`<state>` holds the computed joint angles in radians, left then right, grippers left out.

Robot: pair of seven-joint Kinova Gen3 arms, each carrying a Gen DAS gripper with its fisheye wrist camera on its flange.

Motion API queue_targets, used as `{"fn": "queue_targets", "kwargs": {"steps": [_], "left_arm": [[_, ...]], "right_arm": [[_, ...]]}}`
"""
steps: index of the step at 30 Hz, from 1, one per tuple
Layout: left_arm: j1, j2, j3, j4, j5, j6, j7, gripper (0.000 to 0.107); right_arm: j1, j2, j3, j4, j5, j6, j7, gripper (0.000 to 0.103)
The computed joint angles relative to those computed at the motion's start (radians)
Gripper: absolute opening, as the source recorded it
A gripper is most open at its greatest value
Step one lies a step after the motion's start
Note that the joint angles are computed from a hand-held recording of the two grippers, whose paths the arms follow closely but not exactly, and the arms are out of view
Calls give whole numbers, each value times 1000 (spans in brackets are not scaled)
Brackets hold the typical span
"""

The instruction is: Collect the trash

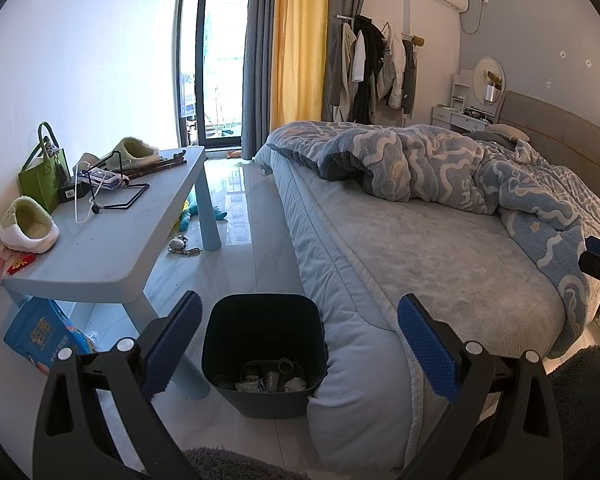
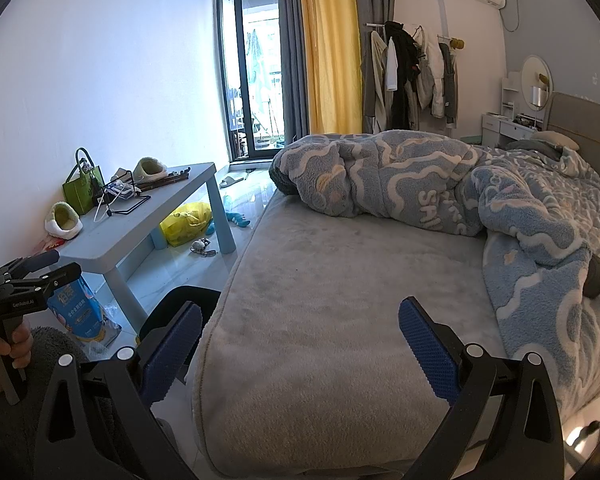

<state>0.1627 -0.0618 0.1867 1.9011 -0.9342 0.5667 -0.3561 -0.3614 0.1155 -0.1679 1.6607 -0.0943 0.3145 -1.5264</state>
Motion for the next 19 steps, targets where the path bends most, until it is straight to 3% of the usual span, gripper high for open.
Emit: {"fn": "queue_targets", "kwargs": {"steps": [19], "left_arm": [[-1, 1, -1, 2, 4, 0, -4, 100]], "right_arm": [[-3, 0, 2, -2, 5, 2, -6, 100]]}}
